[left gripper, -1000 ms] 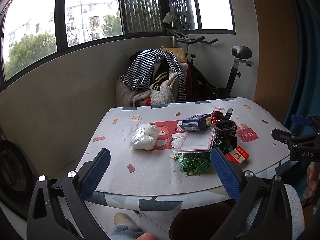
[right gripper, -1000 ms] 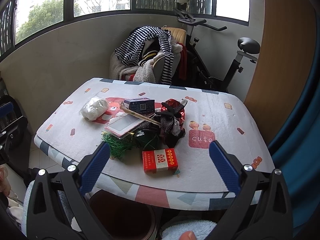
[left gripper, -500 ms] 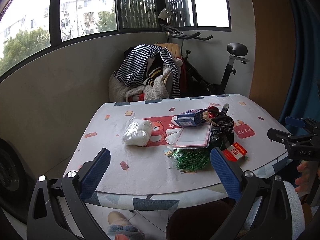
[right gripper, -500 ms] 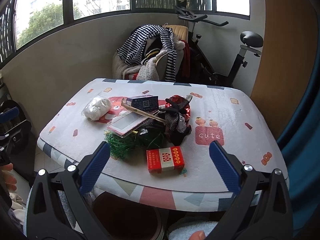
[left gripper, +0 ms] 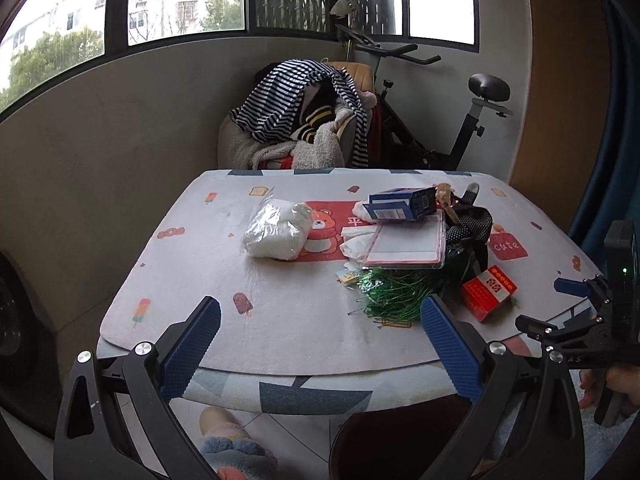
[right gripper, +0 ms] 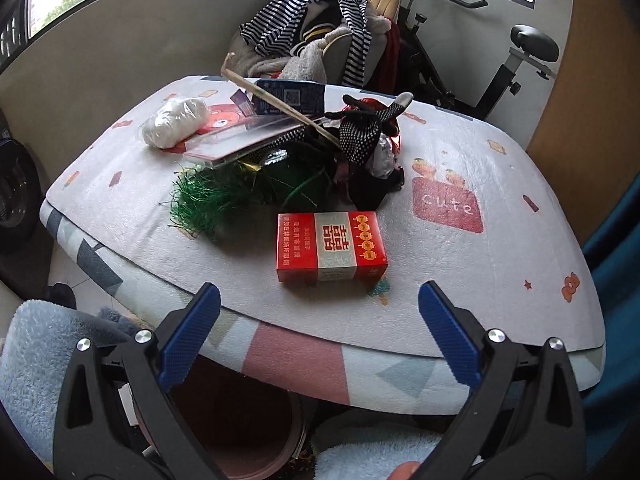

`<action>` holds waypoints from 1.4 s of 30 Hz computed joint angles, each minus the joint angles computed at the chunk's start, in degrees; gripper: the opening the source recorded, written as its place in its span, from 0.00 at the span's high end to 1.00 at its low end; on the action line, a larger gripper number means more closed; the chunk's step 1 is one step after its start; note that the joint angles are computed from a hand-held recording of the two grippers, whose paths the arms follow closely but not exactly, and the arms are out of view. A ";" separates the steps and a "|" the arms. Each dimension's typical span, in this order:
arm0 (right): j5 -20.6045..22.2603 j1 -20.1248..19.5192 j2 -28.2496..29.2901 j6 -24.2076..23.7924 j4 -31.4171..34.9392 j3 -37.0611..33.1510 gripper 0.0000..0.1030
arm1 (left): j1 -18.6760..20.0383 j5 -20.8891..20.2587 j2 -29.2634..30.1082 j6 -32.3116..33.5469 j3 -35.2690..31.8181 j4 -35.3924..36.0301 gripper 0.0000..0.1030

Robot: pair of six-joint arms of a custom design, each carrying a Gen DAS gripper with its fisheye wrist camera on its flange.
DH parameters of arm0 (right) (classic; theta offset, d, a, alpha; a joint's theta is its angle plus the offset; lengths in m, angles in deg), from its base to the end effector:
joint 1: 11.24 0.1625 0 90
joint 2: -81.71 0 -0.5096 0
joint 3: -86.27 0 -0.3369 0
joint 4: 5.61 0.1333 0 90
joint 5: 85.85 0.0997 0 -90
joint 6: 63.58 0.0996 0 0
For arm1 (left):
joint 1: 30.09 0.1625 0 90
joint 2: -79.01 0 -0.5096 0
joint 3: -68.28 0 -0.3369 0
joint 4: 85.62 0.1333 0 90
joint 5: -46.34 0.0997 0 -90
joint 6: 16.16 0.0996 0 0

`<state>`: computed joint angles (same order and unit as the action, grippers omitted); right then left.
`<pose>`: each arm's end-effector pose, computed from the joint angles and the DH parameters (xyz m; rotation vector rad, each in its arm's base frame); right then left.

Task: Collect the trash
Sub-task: 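Reach the left tool to the white plastic bag while the right tool grasps the red box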

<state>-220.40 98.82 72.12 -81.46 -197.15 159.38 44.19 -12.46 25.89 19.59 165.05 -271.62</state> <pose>0.3254 -0.7062 -0.0487 0.4337 -2.2444 0.7973 -0.0057 -0.7027 0.3645 0.7086 2.1910 -0.9935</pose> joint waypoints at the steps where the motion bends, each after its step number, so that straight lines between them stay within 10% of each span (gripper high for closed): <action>1: -0.03 -0.44 0.54 0.15 0.36 -0.96 0.05 | 0.20 0.39 0.39 0.10 -0.38 0.26 0.05; 17: -2.34 -3.93 8.51 -3.17 14.25 -20.17 0.06 | 3.20 -1.41 2.43 -7.55 -5.28 4.25 0.05; 34: 8.17 -5.60 8.86 -13.97 -9.69 -11.09 0.14 | 4.25 0.27 4.09 -10.62 -7.79 5.01 0.05; 42: 12.64 -6.00 7.12 -13.93 -14.15 -7.93 0.14 | 5.68 -2.41 8.72 -14.32 -21.63 15.87 0.16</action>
<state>-207.76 92.82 79.24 -95.40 -211.30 151.45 49.87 -14.87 34.61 5.27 143.42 -255.74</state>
